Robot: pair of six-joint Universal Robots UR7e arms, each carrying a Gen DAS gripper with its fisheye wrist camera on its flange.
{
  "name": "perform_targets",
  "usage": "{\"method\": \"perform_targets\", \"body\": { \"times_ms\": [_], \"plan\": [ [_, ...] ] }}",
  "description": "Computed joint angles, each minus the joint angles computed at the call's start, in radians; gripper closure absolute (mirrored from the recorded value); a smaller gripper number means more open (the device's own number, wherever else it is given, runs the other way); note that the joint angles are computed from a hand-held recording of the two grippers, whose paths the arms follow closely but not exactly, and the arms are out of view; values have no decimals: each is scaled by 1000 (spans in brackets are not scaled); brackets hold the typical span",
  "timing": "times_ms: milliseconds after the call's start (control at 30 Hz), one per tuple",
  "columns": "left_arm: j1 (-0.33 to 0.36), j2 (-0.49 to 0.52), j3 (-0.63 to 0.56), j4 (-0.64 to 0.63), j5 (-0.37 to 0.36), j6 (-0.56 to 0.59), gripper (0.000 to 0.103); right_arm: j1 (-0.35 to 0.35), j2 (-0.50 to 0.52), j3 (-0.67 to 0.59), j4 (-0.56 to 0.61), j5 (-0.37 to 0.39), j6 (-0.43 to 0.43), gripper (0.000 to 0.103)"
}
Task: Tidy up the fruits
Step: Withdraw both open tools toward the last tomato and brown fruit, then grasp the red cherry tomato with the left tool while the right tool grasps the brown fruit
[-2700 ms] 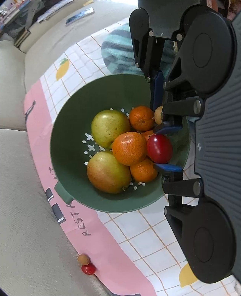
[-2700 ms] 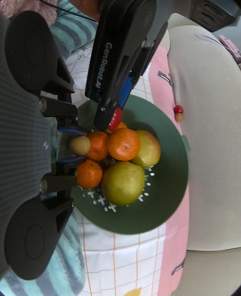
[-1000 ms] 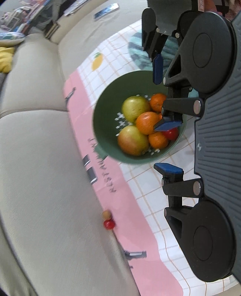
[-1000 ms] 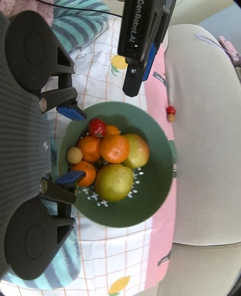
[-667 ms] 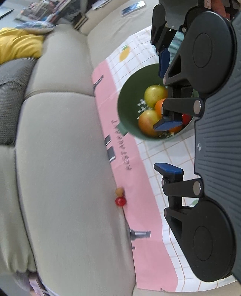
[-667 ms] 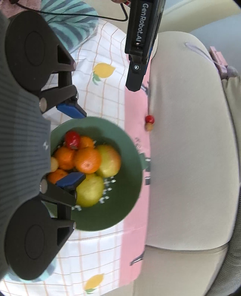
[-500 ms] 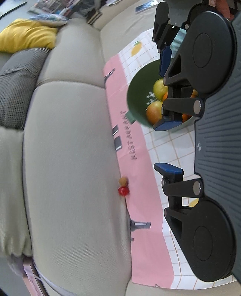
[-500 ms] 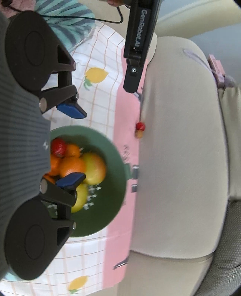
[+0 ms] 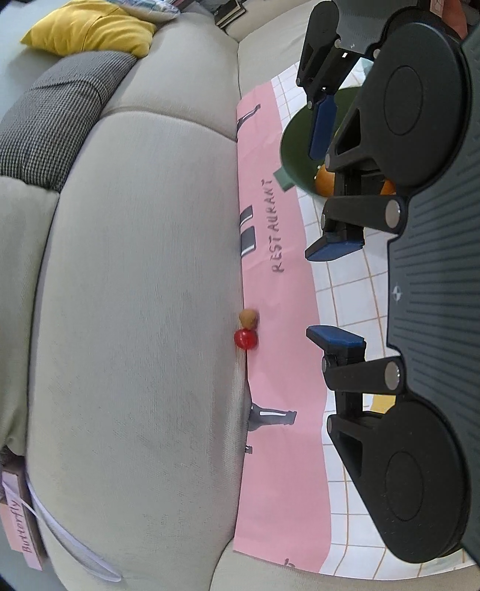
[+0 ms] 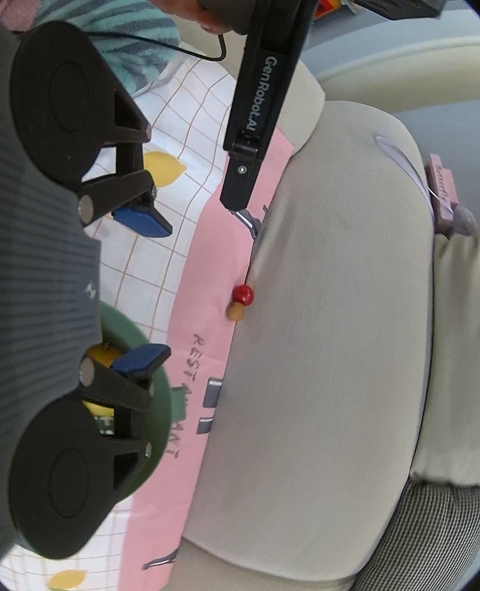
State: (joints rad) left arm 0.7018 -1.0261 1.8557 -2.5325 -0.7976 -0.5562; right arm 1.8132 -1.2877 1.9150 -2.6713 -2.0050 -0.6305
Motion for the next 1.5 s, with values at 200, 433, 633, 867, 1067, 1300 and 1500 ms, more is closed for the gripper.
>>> {"method": "perform_targets", "body": {
  "times_ms": [200,433,633,867,1067,1300,1500],
  "plan": [
    [46,31,-29,-40,-10,37,55,-11,77,-64,-2,-10,18,49],
    [119,79,-83,-89,-46,55,55,-39,178,-164,18,4,103,55],
    [179,128,-152,-88,-62,78,55,-62,273,-247,26,12,134,63],
    [244,179,-224,-95,-95,90,56,-91,372,-351,79,18,243,71],
    [283,209,-267,-85,-124,97,56,-102,443,-421,100,19,284,72],
    [307,230,-288,-88,-149,104,56,-109,511,-489,128,-7,313,72],
    [319,247,-303,-88,-169,125,58,-120,542,-509,139,-5,323,77]
  ]
}}
